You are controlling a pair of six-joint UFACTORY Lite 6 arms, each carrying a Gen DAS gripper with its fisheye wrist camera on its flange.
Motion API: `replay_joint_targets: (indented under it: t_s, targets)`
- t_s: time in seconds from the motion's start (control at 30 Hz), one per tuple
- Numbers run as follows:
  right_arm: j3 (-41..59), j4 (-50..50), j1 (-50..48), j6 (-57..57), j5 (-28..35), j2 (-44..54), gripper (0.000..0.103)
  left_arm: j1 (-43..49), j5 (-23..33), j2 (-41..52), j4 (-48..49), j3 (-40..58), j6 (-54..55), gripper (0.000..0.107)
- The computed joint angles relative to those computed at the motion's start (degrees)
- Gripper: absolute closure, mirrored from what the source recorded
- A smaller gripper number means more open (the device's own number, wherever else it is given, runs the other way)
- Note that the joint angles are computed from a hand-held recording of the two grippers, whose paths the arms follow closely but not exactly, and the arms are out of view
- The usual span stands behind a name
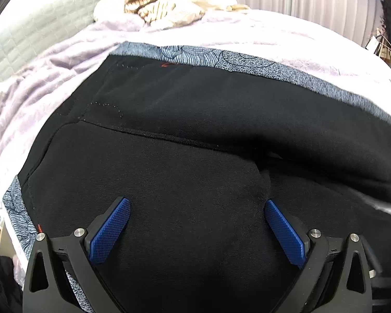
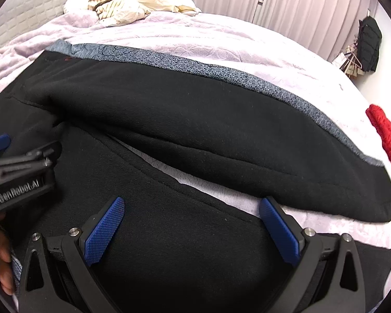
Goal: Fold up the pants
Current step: 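Grasp the black trousers' waistband with both grippers and lift them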
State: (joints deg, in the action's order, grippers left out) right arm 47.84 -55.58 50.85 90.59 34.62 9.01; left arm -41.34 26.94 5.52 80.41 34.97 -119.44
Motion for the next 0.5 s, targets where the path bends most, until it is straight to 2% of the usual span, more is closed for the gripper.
replay_joint_targets:
  t_s: [0.07,0.17,0.23,0.33,0.43,0.5]
  targets:
    - [1.56,2.26,0.58,-3.68,2.11,-0.29,0.0,2.46,-2.75,-4.92,-0.23,-1.7,2.28,0.004]
    - [1.92,1.16,3.46,-3.73,5.04,-3.0,0.0,4.41,0.31,-9.77,-10.03,-0.36,15.4,0.004]
    - [5.48,3.05,4.26,-7.54,6.53,-1.62,0.0,7.33,-1.64,-12.19,-14.86,0.27,22.5,0.004]
    - [8.47,9.17,2.28,-17.96,3.16,-3.25,0.0,13.28,-5.89,-12.26,-25.77,3.68,37.67,0.004]
    - [11.58,12.1,-1.38,-27.39,-1.19,-4.15,0.0,14.99,-4.01,-7.41,-31.88,9.88,47.27,0.004]
    - [15.63,13.88,-4.34,-34.07,-4.39,-1.89,0.0,16.88,-4.89,-5.17,-37.28,12.67,53.54,0.004]
